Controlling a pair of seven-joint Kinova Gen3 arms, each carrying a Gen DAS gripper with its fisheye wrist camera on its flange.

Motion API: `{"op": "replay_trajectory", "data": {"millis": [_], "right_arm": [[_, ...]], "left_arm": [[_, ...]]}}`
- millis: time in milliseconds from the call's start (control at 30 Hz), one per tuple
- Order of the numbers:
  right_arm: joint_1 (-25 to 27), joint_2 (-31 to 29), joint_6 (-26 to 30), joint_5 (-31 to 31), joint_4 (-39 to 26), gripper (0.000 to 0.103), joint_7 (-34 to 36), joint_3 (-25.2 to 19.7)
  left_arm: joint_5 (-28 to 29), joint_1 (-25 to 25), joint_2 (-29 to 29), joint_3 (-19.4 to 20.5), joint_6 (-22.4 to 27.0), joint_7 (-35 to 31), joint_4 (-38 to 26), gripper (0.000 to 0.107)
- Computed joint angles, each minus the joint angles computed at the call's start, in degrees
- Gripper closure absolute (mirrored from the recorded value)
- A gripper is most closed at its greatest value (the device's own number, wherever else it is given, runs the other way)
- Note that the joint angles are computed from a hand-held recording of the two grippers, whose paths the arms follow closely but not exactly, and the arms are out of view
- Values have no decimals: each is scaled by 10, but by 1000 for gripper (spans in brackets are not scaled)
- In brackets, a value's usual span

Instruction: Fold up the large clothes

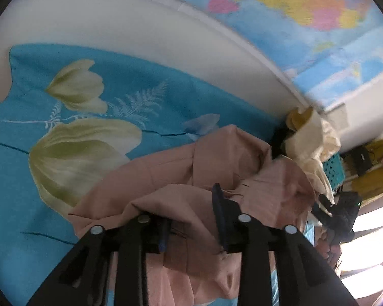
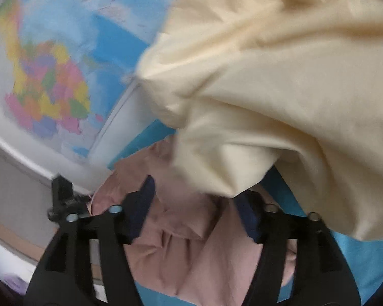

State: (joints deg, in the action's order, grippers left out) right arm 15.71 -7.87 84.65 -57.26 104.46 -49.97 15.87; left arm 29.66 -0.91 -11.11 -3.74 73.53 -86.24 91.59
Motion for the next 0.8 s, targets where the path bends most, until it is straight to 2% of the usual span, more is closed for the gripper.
{"op": "replay_trajectory", "data": {"millis": [33,67,133,167,300,367,400,500,567,600,633,733,800], "right_arm": [[-2,-17,0,5,0,34,18,4],[-15,-39,-6,10,5,32,42,16],[-22,-90,-21,27,14,29,88,9],[-24,-116,-43,44,22,29,112,-10],[-52,-179,-136,128,42,31,141,-116],[-77,-180,-183,169,47,31,138,-170],[-91,-173,-206,192,46,31,129,-196],[-97,-150,-267,257,43,30,85,-276],[-91,-131,-267,277,33,43,80,-299],[-92,-121,-254,283,23,68,81,-297],[-104,-104,-231,290,9,102,78,-287],[-124,-97,-199,279,-12,101,73,-248],[-139,-98,-179,251,-30,101,76,-208]], "left_arm": [[5,1,-15,-5,-2,-12,8,67],[8,3,-35,-9,-12,-27,19,51],[-9,7,-78,-3,-45,-41,36,34],[-22,11,-92,1,-52,-42,36,31],[-97,34,-118,50,-77,-35,31,28],[-110,55,-107,62,-76,-40,30,28],[-127,65,-96,80,-76,-45,29,28],[-163,95,-67,120,-86,-56,34,28],[-179,117,-48,130,-87,-80,36,28],[-197,125,-36,143,-85,-85,35,28],[-206,134,-29,147,-82,-92,35,28],[-230,150,-19,152,-91,-111,39,29],[-276,122,-14,197,-100,-93,37,59]]}}
